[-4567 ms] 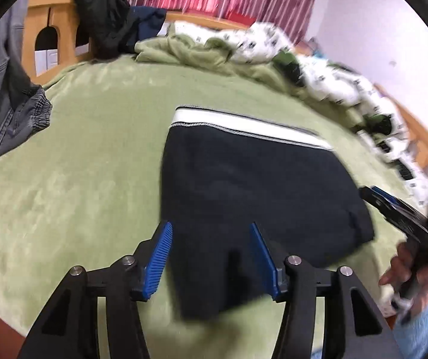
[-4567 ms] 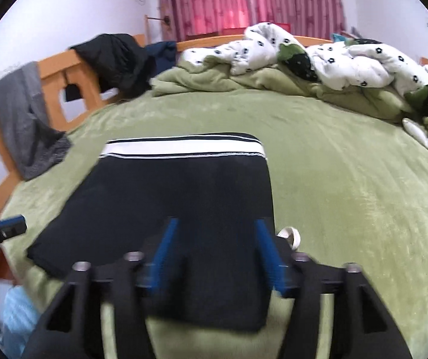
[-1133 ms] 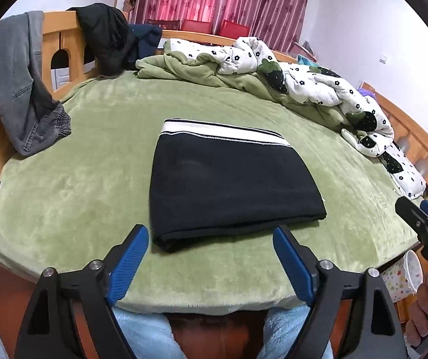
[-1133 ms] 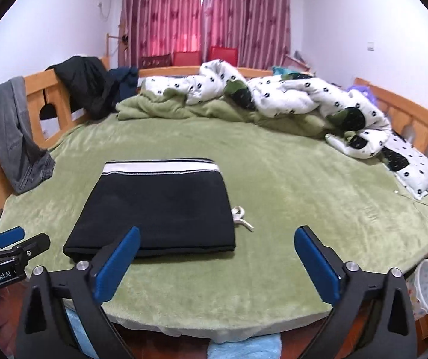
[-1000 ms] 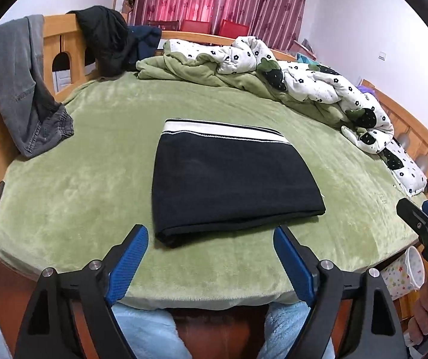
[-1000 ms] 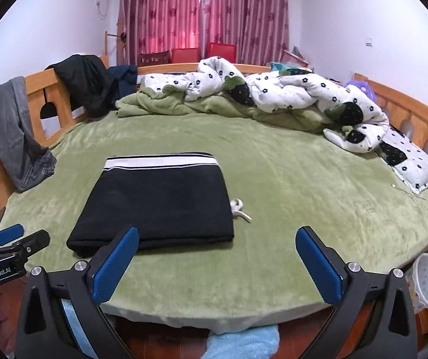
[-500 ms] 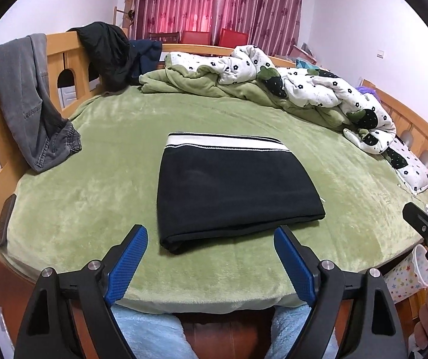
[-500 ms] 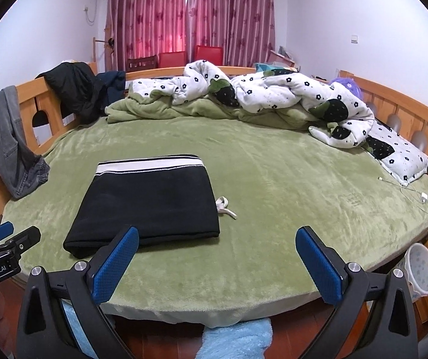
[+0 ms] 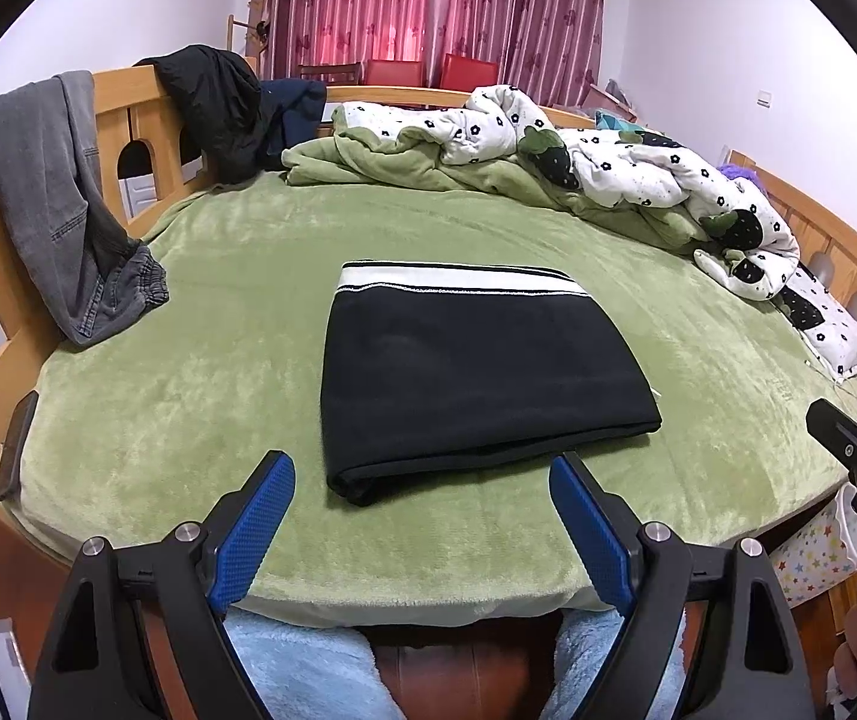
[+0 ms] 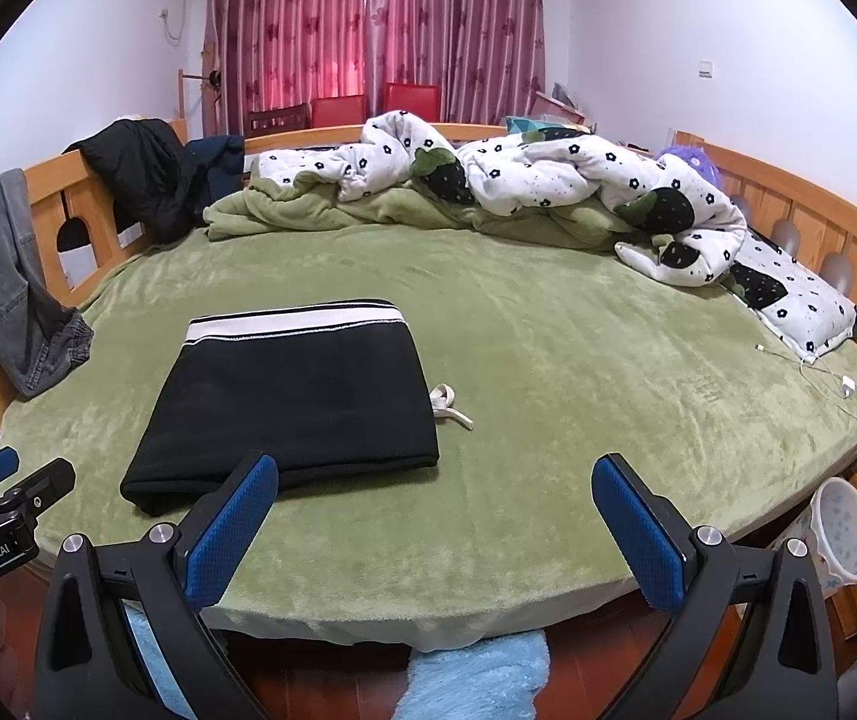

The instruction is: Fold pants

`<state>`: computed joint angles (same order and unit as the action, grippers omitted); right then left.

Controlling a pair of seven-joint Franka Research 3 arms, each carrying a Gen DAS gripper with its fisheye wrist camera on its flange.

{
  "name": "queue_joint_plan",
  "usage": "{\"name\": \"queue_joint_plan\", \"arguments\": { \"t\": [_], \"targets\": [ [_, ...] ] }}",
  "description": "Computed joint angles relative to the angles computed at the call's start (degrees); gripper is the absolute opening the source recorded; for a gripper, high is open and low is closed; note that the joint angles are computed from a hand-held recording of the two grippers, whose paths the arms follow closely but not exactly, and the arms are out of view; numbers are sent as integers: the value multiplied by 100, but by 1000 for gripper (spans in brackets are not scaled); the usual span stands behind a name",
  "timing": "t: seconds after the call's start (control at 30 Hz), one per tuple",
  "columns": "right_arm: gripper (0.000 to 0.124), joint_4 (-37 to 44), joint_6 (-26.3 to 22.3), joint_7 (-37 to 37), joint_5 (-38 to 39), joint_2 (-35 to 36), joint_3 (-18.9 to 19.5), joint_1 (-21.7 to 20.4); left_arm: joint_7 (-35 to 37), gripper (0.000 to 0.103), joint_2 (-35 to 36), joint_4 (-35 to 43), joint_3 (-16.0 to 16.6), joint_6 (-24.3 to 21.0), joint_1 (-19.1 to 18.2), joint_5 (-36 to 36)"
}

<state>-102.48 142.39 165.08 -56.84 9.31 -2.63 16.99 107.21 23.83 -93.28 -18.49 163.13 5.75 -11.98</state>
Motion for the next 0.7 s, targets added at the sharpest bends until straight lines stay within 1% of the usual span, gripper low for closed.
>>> {"name": "queue_joint_plan", "arguments": {
  "t": [0.17, 0.37, 0.53, 0.7],
  "targets": [
    [103, -12, -46, 37, -32, -20, 1, 9, -31, 86, -2, -14, 0, 46, -10, 31],
    [103, -28, -20, 1, -15, -32, 4, -18, 96, 86, -26, -46, -100, 71, 64, -50],
    [103, -3, -74, 49, -39, -29, 19, 3, 53, 87, -62, -93, -34, 125, 9, 0],
    [103, -11, -51, 43, -23, -40, 26, -2, 56, 87, -90, -119, -50, 128, 19, -11]
  ]
}}
